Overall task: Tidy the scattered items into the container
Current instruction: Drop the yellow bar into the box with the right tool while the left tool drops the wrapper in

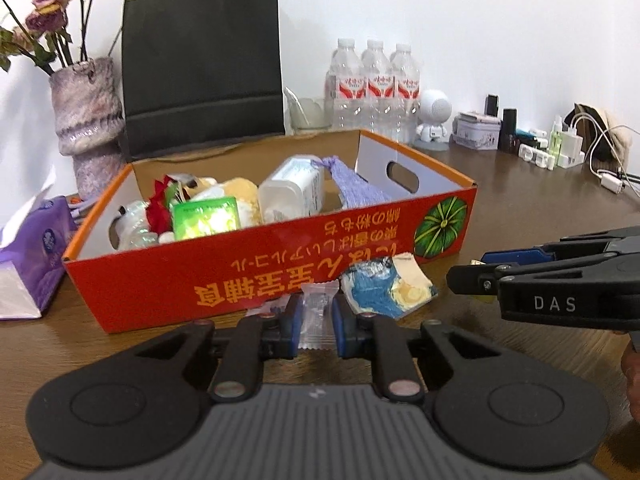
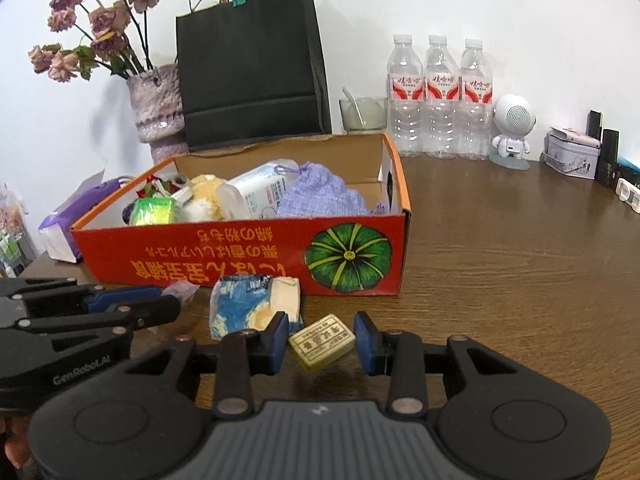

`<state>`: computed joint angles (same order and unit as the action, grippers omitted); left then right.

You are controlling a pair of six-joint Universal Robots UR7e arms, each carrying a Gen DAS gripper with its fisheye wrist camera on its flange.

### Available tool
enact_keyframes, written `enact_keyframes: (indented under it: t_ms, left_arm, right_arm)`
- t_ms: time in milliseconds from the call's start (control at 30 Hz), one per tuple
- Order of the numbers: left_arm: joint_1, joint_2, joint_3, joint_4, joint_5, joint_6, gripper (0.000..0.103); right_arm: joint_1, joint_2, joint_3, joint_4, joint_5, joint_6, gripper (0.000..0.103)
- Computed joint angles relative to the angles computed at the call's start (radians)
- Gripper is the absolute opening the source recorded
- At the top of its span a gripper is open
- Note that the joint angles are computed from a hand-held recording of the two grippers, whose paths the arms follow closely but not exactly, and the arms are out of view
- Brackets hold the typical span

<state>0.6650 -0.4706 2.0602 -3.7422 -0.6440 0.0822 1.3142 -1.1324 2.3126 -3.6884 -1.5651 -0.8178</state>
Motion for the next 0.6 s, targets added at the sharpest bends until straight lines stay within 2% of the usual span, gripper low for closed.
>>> enact_keyframes:
  t_ms: [200, 300, 467, 600]
  left_arm:
    - [-0.033, -0.024, 0.024, -0.067, 0.018, 0.005, 0.017]
    - [-0.045, -0.042, 0.017, -0.100, 0.029, 0.044, 0.017]
    - [-0.045, -0.053, -0.034, -0.174, 0.040, 0.133, 0.017]
    - [-0.016, -0.039, -0.102, -0.220, 0.045, 0.177, 0.017]
  right_arm:
    - [0.014, -0.018, 0.017, -0.025, 0.039, -0.008, 0.034]
    - [0.035, -0.033, 0.014, -0.011, 0.056, -0.003, 0.034]
    - [0.096, -0.030, -0.025, -0.004, 0.055, -0.004, 0.035]
    - [0.144, 0.015, -0.090, -0.010, 0.044, 0.023, 0.034]
